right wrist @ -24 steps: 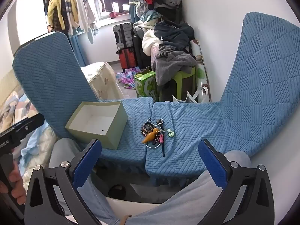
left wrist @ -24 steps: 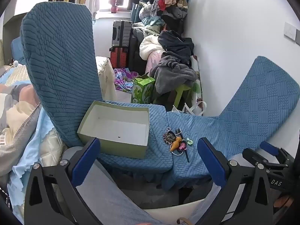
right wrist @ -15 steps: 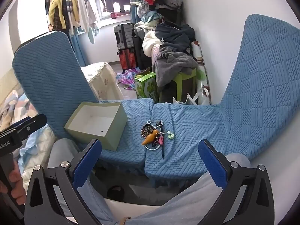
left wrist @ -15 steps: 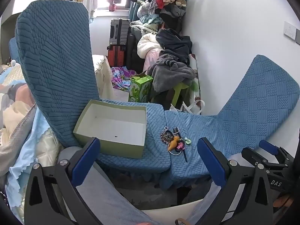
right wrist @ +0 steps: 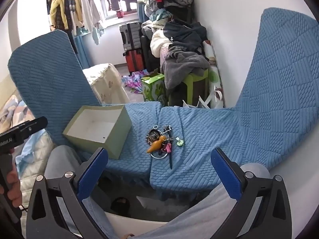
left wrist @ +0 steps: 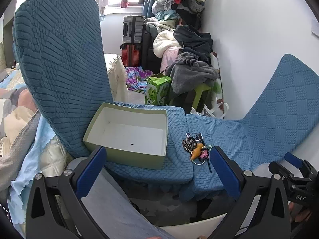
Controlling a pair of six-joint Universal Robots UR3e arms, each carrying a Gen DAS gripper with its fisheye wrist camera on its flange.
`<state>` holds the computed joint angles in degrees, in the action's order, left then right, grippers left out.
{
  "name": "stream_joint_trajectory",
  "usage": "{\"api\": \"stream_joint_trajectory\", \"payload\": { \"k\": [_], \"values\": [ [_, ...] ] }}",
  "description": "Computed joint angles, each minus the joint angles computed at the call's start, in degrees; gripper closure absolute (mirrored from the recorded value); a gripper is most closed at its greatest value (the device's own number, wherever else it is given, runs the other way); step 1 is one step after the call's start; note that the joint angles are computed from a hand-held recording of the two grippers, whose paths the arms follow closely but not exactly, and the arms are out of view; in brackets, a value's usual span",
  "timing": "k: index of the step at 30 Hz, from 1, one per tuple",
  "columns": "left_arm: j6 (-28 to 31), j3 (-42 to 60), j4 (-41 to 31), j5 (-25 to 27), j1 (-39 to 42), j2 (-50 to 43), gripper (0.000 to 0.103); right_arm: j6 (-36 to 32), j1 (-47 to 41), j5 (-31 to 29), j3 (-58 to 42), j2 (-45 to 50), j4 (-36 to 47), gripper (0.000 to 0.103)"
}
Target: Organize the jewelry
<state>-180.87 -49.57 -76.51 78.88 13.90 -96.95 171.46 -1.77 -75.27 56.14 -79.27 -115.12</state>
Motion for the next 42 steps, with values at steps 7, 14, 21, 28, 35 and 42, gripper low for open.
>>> {"api": "stream_joint_trajectory", "payload": {
  "k": [7,14,21,28,35,42],
  "values": [
    [1.1,-0.9,0.4,0.1,-0.1,0.2,0.000,-0.1,-0.6,0.2,-0.9,1.5,0.3,0.000],
    [1.0,-0.3,0.4,0.2,-0.6,-0.5,0.000,0.1,-0.5,-0.1,-0.5,1.7,-0.4,0.000],
    [1.3,-1.2,0.3,-0.5,-0.6,-0.4,0.000,0.0,-1.0,-0.1,0.5,1.0,-0.3,0.000],
    [0.0,0.5,0.1,0.0,-2.0,-1.5,0.000,-0.3,-1.1,-0.1,2.7,0.1,-1.1,0.000],
    [-0.4,1.6,0.2,0.7,-2.7,-2.2,0.000,0.1,-2.0,0.0,2.2,0.1,-1.7,0.000],
    [-0.4,2.5,-0.4,1.7,-3.5,-3.1,0.000,0.0,-2.9,0.8,3.1,-0.7,-1.5,0.000]
  ]
}}
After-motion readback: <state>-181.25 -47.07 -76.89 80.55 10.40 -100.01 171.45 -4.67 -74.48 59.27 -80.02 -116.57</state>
